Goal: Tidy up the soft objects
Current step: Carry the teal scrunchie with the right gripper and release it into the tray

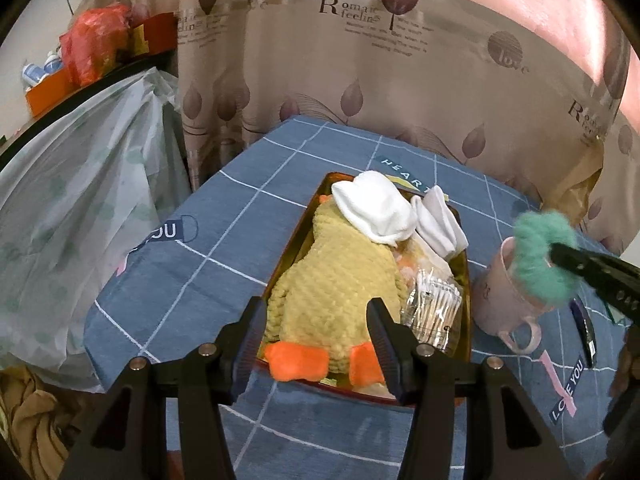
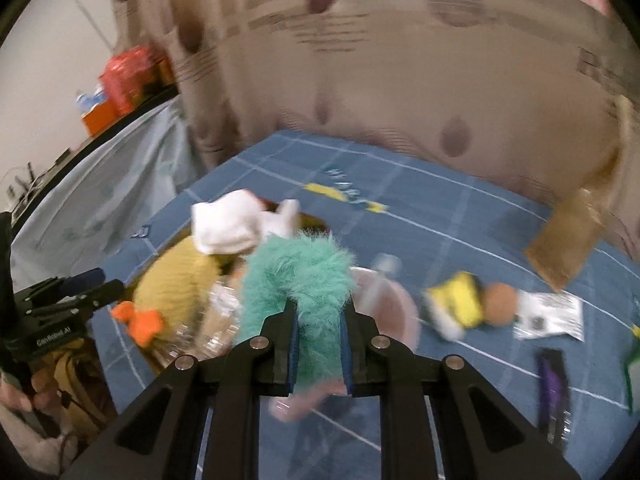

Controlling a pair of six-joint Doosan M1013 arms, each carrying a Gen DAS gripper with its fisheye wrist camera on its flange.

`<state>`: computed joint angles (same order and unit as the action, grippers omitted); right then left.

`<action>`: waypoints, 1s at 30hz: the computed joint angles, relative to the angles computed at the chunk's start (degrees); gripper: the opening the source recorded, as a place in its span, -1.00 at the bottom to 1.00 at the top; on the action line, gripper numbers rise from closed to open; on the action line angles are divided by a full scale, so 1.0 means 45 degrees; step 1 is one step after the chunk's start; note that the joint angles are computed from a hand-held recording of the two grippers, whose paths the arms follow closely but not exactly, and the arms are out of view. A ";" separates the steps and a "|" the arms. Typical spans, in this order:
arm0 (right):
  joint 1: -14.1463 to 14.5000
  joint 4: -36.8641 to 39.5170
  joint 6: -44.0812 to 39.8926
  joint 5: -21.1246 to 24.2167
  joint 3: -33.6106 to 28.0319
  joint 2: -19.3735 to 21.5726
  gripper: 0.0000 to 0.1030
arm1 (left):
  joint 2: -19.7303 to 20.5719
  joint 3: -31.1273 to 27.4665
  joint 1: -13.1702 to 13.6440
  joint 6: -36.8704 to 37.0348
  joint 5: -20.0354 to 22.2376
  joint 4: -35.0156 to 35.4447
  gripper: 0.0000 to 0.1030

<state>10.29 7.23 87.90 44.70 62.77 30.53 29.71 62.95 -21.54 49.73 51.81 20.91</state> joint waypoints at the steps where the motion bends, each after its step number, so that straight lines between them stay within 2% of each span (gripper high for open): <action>1: -0.0023 0.0260 -0.0332 0.0096 -0.0053 0.0043 -0.69 | -0.0004 0.0003 0.0013 -0.0018 -0.0010 -0.0003 0.03; 6: 0.0234 0.0705 -0.0798 0.0698 -0.0589 0.0361 -0.69 | -0.0034 0.0041 0.0086 -0.0090 -0.0077 -0.0109 0.03; 9: 0.0184 0.0776 -0.1094 0.0948 -0.0832 0.0611 -0.69 | -0.0055 0.0070 0.0124 -0.0084 -0.0145 -0.0196 0.03; 16: 0.0601 0.0471 -0.0333 0.1618 -0.1644 0.1103 -0.69 | -0.0050 0.0081 0.0166 0.0016 -0.0177 -0.0357 0.03; 23: 0.1835 -0.0886 0.1300 0.3020 -0.4025 0.2390 -0.65 | -0.0005 0.0031 0.0183 0.0052 -0.0084 -0.0453 0.03; 26: 0.2444 -0.1524 0.1778 0.4077 -0.5893 0.3243 -0.54 | -0.0010 0.0040 0.0171 0.0047 -0.0064 -0.0441 0.03; 27: 0.2585 -0.1643 0.1868 0.4120 -0.5880 0.3165 -0.43 | -0.0018 0.0055 0.0167 0.0021 -0.0070 -0.0434 0.03; 29: 0.3018 -0.1921 0.2306 0.4477 -0.6770 0.3553 -0.33 | -0.0022 0.0058 0.0161 0.0006 -0.0084 -0.0407 0.03; 30: 0.2990 -0.1997 0.2240 0.4657 -0.6627 0.3392 -0.21 | -0.0018 0.0059 0.0163 0.0017 -0.0098 -0.0407 0.03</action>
<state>23.75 -1.75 97.98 65.66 32.95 45.79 29.63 63.22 -20.81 49.80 51.37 19.08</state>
